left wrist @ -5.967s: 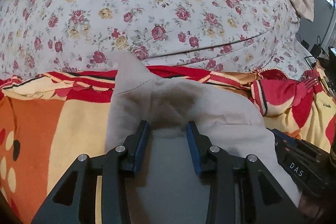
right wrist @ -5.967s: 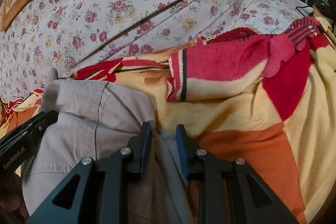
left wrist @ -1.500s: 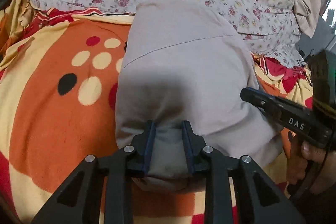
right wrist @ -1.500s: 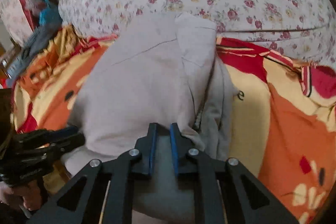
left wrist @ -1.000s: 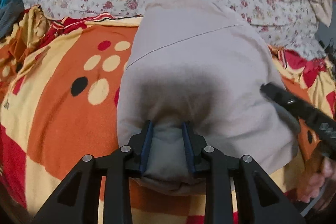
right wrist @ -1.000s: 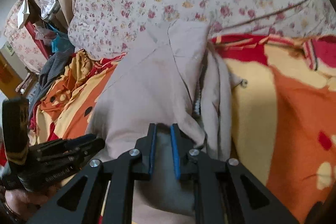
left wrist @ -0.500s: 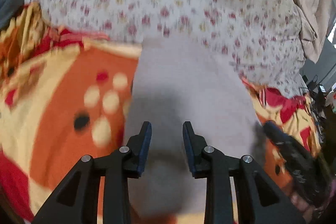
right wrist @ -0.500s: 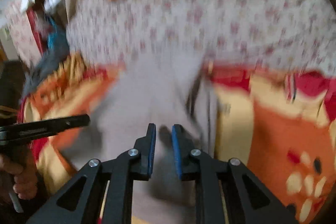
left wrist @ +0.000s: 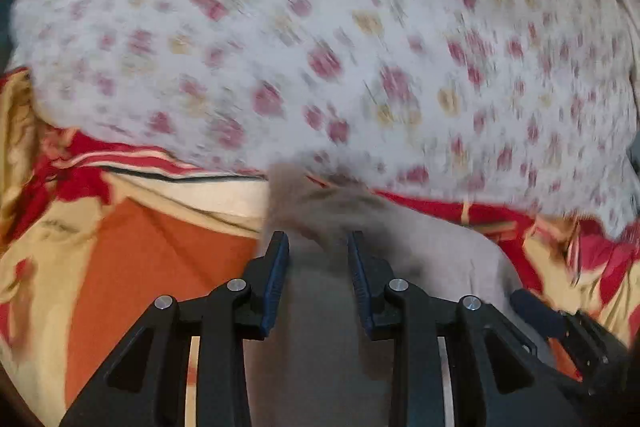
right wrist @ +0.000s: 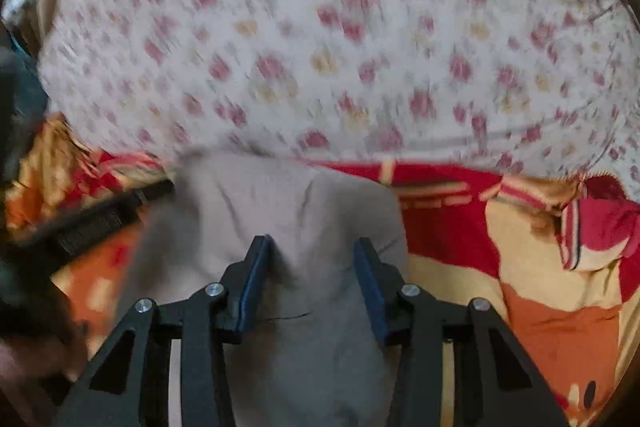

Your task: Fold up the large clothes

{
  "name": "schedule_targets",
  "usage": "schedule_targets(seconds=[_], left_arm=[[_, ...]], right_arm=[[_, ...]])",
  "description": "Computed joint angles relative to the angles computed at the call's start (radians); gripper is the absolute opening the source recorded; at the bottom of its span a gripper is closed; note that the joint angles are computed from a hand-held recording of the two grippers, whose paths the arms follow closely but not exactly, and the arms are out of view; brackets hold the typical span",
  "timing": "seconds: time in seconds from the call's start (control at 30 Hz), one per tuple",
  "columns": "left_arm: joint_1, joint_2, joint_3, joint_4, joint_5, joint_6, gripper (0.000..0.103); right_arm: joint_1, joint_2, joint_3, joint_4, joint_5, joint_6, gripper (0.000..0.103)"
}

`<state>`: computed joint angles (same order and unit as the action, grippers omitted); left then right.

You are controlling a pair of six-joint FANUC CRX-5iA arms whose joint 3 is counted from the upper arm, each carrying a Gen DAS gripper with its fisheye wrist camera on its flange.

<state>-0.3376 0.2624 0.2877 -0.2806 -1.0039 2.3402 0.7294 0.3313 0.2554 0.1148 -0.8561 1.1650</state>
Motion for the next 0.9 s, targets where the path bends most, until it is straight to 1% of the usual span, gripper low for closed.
schedule_targets(seconds=[0.03, 0.07, 0.1, 0.13, 0.2, 0.27, 0.33, 0.4, 0.47, 0.53, 0.57, 0.6, 0.63, 0.7, 0.77, 0.8, 0.87, 0.9], left_arm=[[0.022, 0.014, -0.027, 0.070, 0.028, -0.034, 0.018], [0.030, 0.017, -0.048, 0.088, 0.049, -0.037, 0.018], [0.025, 0.011, -0.070, 0.071, 0.086, -0.021, 0.018], [0.021, 0.016, -0.065, 0.060, 0.084, -0.015, 0.019], [0.006, 0.037, -0.028, 0.029, 0.050, -0.013, 0.019], [0.003, 0.050, -0.015, 0.019, 0.041, -0.012, 0.020], [0.015, 0.053, -0.028, 0.036, 0.066, -0.021, 0.020], [0.020, 0.055, -0.032, 0.046, 0.075, -0.024, 0.020], [0.016, 0.049, -0.035, 0.041, 0.074, -0.021, 0.020], [0.016, 0.017, -0.054, 0.035, 0.077, -0.015, 0.020], [0.011, -0.009, -0.065, 0.030, 0.077, -0.014, 0.020], [0.006, -0.052, -0.092, 0.031, 0.097, -0.011, 0.020], [0.000, -0.087, -0.114, 0.025, 0.115, 0.003, 0.020], [-0.030, -0.178, -0.168, -0.007, 0.143, 0.052, 0.020], [-0.060, -0.233, -0.207, -0.014, 0.156, 0.053, 0.020], [-0.075, -0.242, -0.213, -0.005, 0.140, 0.032, 0.020], [-0.116, -0.257, -0.235, -0.012, 0.102, 0.043, 0.020], [-0.140, -0.255, -0.241, -0.005, 0.069, 0.050, 0.020]], right_arm=[[-0.005, -0.004, -0.033, 0.011, 0.030, -0.002, 0.049], [-0.014, -0.013, -0.058, 0.000, 0.059, 0.005, 0.052], [-0.030, -0.021, -0.070, -0.046, 0.081, 0.024, 0.052], [-0.046, -0.027, -0.077, -0.091, 0.096, 0.035, 0.052], [-0.062, -0.027, -0.074, -0.139, 0.104, 0.054, 0.052], [-0.068, -0.016, -0.057, -0.157, 0.089, 0.065, 0.053], [-0.070, -0.008, -0.050, -0.159, 0.089, 0.065, 0.054], [-0.075, -0.008, -0.044, -0.175, 0.090, 0.072, 0.054], [-0.086, -0.009, -0.036, -0.208, 0.092, 0.093, 0.055], [-0.105, -0.035, -0.054, -0.274, 0.129, 0.132, 0.056], [-0.118, -0.066, -0.082, -0.312, 0.168, 0.149, 0.055], [-0.123, -0.098, -0.115, -0.305, 0.198, 0.120, 0.055], [-0.123, -0.122, -0.136, -0.287, 0.209, 0.097, 0.055], [-0.129, -0.180, -0.172, -0.288, 0.230, 0.111, 0.055], [-0.121, -0.259, -0.226, -0.268, 0.232, 0.124, 0.055], [-0.113, -0.289, -0.253, -0.246, 0.233, 0.120, 0.055], [-0.079, -0.377, -0.348, -0.189, 0.249, 0.123, 0.055], [-0.052, -0.422, -0.410, -0.138, 0.265, 0.108, 0.055]])
